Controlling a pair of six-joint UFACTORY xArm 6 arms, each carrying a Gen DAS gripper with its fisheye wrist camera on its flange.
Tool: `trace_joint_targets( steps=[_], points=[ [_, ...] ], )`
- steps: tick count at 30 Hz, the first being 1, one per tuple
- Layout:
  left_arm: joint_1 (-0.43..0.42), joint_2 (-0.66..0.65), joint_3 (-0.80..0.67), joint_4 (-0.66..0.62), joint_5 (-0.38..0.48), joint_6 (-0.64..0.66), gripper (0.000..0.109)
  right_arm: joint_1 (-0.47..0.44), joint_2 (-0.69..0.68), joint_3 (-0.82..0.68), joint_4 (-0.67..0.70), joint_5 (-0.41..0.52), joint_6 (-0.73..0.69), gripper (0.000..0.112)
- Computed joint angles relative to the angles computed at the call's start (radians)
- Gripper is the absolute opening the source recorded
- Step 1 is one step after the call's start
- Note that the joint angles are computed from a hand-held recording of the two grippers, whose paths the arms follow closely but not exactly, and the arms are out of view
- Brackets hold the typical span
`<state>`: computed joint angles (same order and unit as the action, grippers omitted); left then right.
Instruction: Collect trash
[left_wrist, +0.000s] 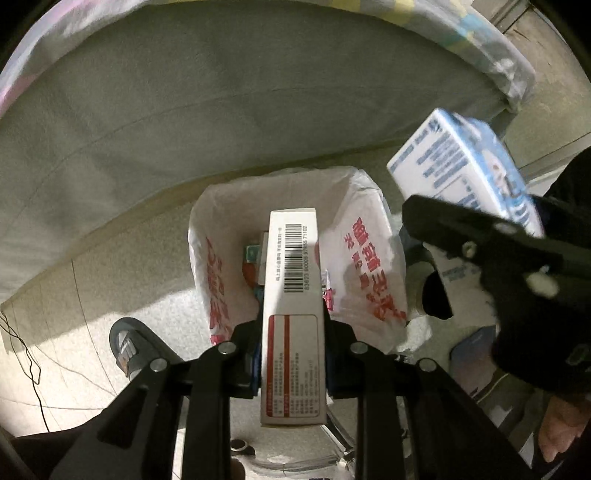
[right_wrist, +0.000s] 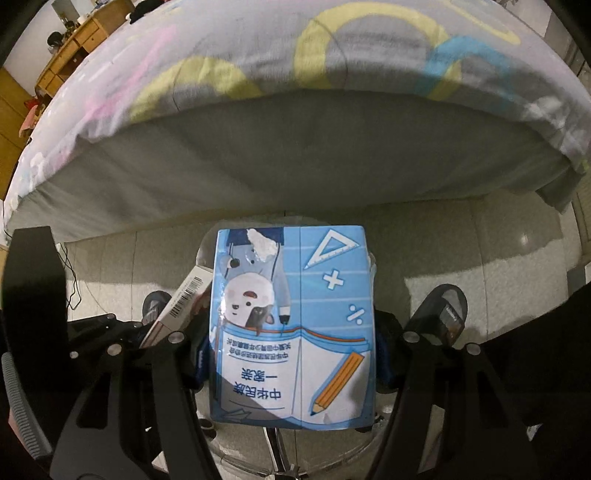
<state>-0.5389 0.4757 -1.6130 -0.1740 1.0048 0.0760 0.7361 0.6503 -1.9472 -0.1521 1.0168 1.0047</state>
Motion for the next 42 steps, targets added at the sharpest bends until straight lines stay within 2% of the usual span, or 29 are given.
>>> trace_joint_targets(
  steps=[4,5,6,8,20,29,36,42],
  points=[
    [0.002,0.011,-0.024,-0.005,0.037,0.003,0.025,-0.012,0.046,-0.052,0.058,0.014,-0.034,0.067],
    [0.002,0.014,-0.026,-0.007,0.038,0.005,0.036,-0.016,0.051,-0.054,0.075,0.01,-0.043,0.073],
    [0.003,0.01,-0.018,-0.008,0.035,0.006,0.06,-0.019,0.052,-0.053,0.077,0.011,-0.05,0.079],
    [0.005,0.007,-0.017,-0.012,0.035,-0.001,0.08,-0.015,0.055,-0.058,0.058,0.024,-0.043,0.081],
    [0.01,-0.018,0.006,0.004,0.003,-0.022,0.08,-0.005,0.012,-0.004,0.023,-0.016,0.0,0.082],
    [0.016,-0.077,0.042,0.04,-0.059,-0.045,0.08,0.001,-0.057,0.025,-0.008,-0.036,0.03,0.082],
    [0.039,-0.138,0.094,0.115,-0.16,-0.135,0.08,0.022,-0.131,0.007,-0.09,-0.011,0.061,0.082],
    [0.079,-0.195,0.099,0.163,-0.228,-0.261,0.081,0.054,-0.141,-0.107,-0.193,0.033,0.067,0.083]
  ],
)
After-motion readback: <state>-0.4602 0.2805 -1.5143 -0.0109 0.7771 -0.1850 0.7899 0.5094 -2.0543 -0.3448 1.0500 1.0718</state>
